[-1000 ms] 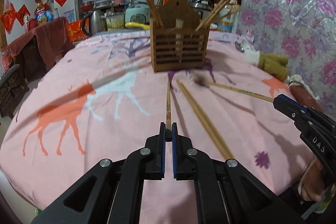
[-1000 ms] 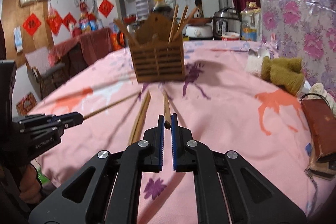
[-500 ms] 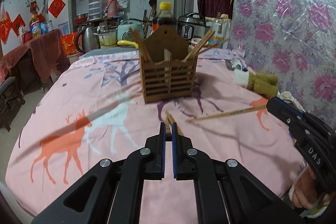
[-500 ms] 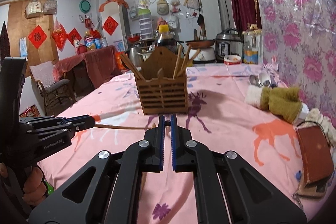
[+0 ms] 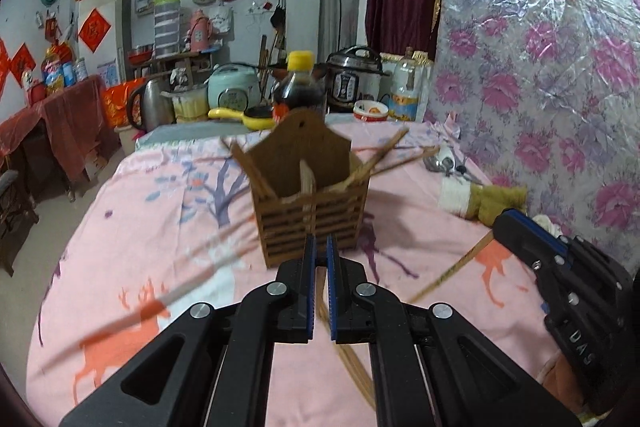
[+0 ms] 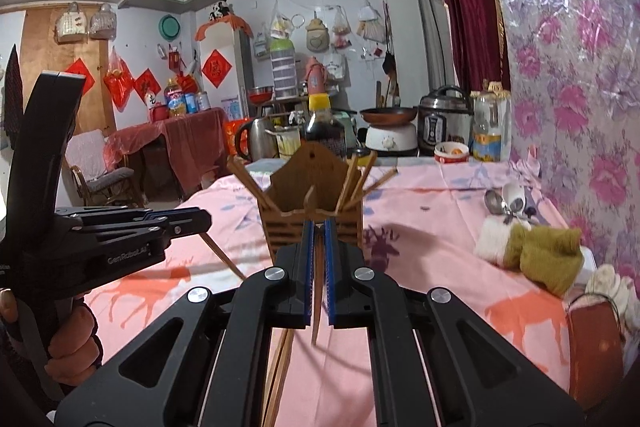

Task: Organize utensils
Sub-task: 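Carry both chopsticks to the wooden holder and open both tools above it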

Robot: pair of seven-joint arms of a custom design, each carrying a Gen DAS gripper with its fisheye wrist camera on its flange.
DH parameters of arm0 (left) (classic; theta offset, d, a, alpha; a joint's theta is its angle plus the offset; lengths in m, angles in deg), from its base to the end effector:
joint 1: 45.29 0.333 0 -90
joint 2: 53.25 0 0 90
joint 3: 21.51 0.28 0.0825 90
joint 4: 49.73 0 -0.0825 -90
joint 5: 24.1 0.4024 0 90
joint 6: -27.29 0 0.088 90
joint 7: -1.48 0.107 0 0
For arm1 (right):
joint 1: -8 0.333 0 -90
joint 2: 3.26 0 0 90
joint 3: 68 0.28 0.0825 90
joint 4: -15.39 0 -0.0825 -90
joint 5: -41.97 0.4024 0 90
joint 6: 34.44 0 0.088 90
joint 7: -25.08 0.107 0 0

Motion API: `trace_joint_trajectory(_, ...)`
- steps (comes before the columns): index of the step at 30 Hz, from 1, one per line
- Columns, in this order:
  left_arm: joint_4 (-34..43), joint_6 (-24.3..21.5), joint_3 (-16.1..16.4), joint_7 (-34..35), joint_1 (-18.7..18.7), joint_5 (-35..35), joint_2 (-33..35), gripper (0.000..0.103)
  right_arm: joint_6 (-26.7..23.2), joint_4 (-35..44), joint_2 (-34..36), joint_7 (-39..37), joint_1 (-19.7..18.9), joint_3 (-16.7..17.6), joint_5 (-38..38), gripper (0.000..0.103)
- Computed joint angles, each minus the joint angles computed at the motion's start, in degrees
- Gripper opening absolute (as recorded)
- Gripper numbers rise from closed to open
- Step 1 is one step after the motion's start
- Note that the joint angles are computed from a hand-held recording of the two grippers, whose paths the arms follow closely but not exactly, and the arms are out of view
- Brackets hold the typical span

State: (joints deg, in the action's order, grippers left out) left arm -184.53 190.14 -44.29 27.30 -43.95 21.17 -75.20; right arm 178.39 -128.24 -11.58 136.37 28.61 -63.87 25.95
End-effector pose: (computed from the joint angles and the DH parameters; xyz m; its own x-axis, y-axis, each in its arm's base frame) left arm 0.4601 -0.2340 0.5064 0.0246 -0.9994 0.0252 -0.5470 -0.0346 -0.8364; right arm 0.4409 0.2442 0.4526 0.5125 -0.8446 -0.1552 -0.2797 0.0067 -0.9601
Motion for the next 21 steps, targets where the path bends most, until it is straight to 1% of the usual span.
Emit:
trace_joint_trajectory(3,3.68,0.17,0.45,1.76,0.16,0.57,2.13,0.006,-0.77,3.63,1.6,0.0,0.02,0.07,-0.23,0.006)
trace_joint_trajectory(6,8.31,-0.19,0.48,1.17,1.07,3.17,4.41,0.006,-1.69,8.14,3.69,0.1,-0.09,0.28,-0.34,0.006)
trace_joint_trajectory(8,11.25,-0.18,0.86,-0.08,1.56,5.35,5.88,0.006,-2.0,11.26,5.32,-1.89,-0.2,1.07,2.21,0.006)
trace_joint_trajectory(10,15.36,-0.6,0.76,-3.75,2.81,9.84,7.9,0.006,-2.29,15.13,7.43,-3.48,-0.15,1.65,5.05,0.006)
trace_joint_trajectory(11,16.89,-0.75,1.1,-5.2,2.86,11.43,8.79,0.006,-2.53,17.69,8.89,-4.13,-0.06,1.88,6.89,0.006)
trace_joint_trajectory(12,18.99,-0.71,1.29,-7.86,3.32,13.94,9.96,0.006,-2.83,20.38,10.44,-4.52,0.04,2.04,8.67,0.006)
trace_joint_trajectory(13,21.64,-0.45,1.27,-12.37,4.26,18.13,11.46,0.006,-2.99,22.11,11.49,-5.34,0.24,2.18,10.4,0.006)
trace_joint_trajectory(14,23.9,-1.14,1.25,-16.17,4.71,21.94,12.78,0.006,-3.12,24.75,13.14,-7.14,0.72,2.26,13.32,0.006)
trace_joint_trajectory(17,28.46,-2.98,2.36,-24.83,4.49,30.26,16.08,0.006,-3.66,30.24,17.1,-11.79,2.16,1.95,19.05,0.006)
trace_joint_trajectory(18,29.55,-4.23,2.77,-26.54,4.02,32.25,17.35,0.006,-4.44,31.81,18.52,-13.7,2.9,1.65,21.08,0.006)
trace_joint_trajectory(19,30.1,-5.94,3.23,-27.38,3.4,33.21,18.87,0.006,-5.48,32.89,19.76,-14.4,3.12,1.55,21.77,0.006)
trace_joint_trajectory(21,29.62,-5.45,4.93,-26.44,2.29,31.15,20.86,0.006,-7.43,34.18,21.5,-17.01,4.41,0.8,24.09,0.006)
